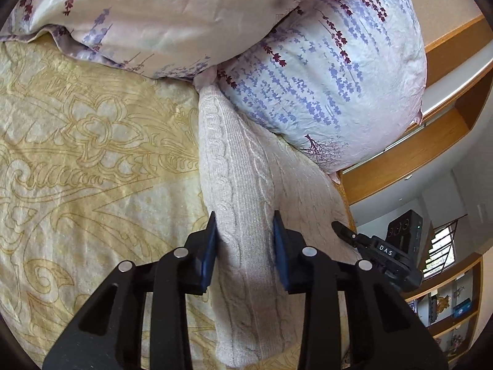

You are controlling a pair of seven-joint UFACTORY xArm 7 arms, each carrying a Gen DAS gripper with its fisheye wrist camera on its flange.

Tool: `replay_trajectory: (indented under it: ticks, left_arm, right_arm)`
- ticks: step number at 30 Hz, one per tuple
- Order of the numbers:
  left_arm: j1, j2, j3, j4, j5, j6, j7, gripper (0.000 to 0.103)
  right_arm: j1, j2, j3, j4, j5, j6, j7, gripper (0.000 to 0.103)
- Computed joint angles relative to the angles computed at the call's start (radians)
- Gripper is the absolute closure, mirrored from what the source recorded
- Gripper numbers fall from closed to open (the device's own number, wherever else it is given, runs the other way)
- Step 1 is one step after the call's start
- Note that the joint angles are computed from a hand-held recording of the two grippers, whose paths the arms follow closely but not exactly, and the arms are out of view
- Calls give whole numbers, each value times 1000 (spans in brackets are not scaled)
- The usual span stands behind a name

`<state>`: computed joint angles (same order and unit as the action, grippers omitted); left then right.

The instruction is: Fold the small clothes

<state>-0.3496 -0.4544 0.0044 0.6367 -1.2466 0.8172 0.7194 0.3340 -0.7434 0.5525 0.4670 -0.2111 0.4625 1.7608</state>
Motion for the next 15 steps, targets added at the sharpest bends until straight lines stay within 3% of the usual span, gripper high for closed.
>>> replay_trajectory:
  ticks: [2,3,4,5,6,8,10,11,12,13,15]
  left_arm:
    - [3,-6,-9,4,22,-6,-16,59]
    - [4,-14,-18,2,31,-26,-26,48]
    - [3,-18,-25,2,43,-44,-39,41]
    - [-3,-16,-25,2,37,-59,-37,30]
    - [-9,-12,-21,4,38,-63,-37,25]
    - [-15,9,-17,11,55,-51,-54,24]
    - [-26,30,-15,14,51,-33,-58,25]
    - [-34,23,-21,8,28,-47,-37,25]
    - [-41,28,-17,11,25,-26,-29,28]
    - [-51,38,-10,17,11,0,-19,34]
    - [-49,29,-40,7,0,-39,-26,42]
  right_arm:
    - [18,-24,-14,-18,17,-24,9,65]
    - [36,-27,-29,-13,1,-5,23,42]
    - [25,-37,-11,8,27,56,4,11]
    - [23,-46,-1,21,22,98,5,6]
    - [29,-51,-4,18,23,98,2,6]
    - [56,-50,-33,-26,53,21,7,8]
    - [83,-29,-59,-75,86,-98,6,29]
    - [77,-25,-52,-89,89,-143,12,31]
    - [81,-16,-56,-90,94,-159,4,37]
    - [92,-1,-67,-99,106,-194,-4,51]
    - [83,8,-55,-121,126,-266,14,61]
